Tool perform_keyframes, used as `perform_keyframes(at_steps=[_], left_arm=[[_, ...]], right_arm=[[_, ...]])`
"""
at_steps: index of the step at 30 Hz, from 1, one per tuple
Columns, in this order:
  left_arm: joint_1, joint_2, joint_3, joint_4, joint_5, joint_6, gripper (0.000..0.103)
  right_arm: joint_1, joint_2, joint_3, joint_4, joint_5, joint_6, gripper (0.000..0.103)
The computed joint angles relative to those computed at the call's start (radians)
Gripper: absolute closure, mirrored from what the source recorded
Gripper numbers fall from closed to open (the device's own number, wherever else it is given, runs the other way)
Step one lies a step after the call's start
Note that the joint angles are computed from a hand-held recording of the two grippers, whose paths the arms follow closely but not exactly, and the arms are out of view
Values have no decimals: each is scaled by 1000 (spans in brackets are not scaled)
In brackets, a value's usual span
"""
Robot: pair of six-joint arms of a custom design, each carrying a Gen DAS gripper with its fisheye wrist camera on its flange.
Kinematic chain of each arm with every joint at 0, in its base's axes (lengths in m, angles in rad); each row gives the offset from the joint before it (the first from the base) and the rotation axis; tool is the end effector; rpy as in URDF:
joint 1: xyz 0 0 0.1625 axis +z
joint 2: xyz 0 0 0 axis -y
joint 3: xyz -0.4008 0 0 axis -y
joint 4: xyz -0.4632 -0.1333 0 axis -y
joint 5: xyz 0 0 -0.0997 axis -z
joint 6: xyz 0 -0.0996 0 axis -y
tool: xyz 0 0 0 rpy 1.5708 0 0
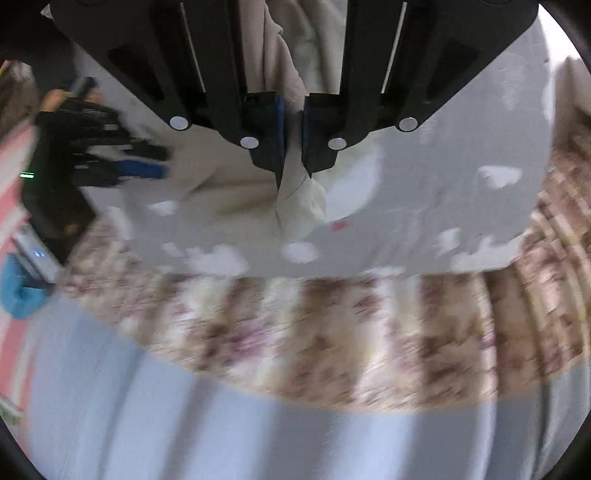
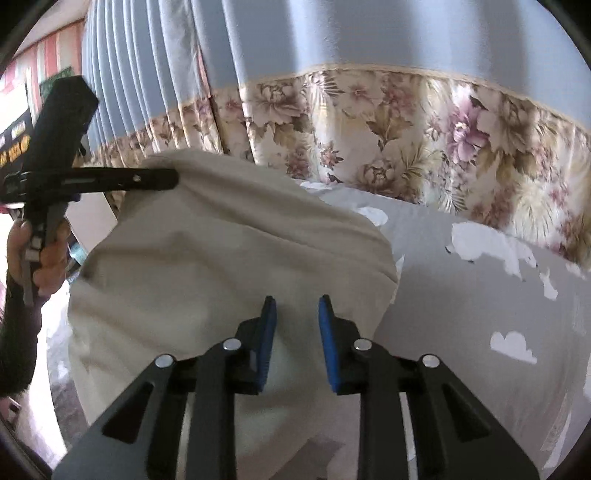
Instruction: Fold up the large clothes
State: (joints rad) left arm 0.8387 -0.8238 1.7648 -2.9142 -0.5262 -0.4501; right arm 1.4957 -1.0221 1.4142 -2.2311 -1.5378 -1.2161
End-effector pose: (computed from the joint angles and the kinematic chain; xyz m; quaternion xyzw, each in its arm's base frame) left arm -0.2756 -0.6349 0.0753 0.0206 0.8548 -0.4162 0.3094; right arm 0.0792 -0.7677 0.2579 0.5370 -0.8328 0.1166 0.0674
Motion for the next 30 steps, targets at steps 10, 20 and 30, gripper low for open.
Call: perform_keyframes(at_steps=[10, 20, 30], left_arm=[[79, 6, 87, 40, -71, -223, 87], [-48, -50, 165, 9, 23, -257, 34], [-48, 61, 146, 160, -68, -390, 36]], right_arm=[[11, 24, -8, -22, -75, -30, 66], [-3, 17, -66, 55, -33, 103, 63], [12, 68, -21, -69, -151, 44, 62]])
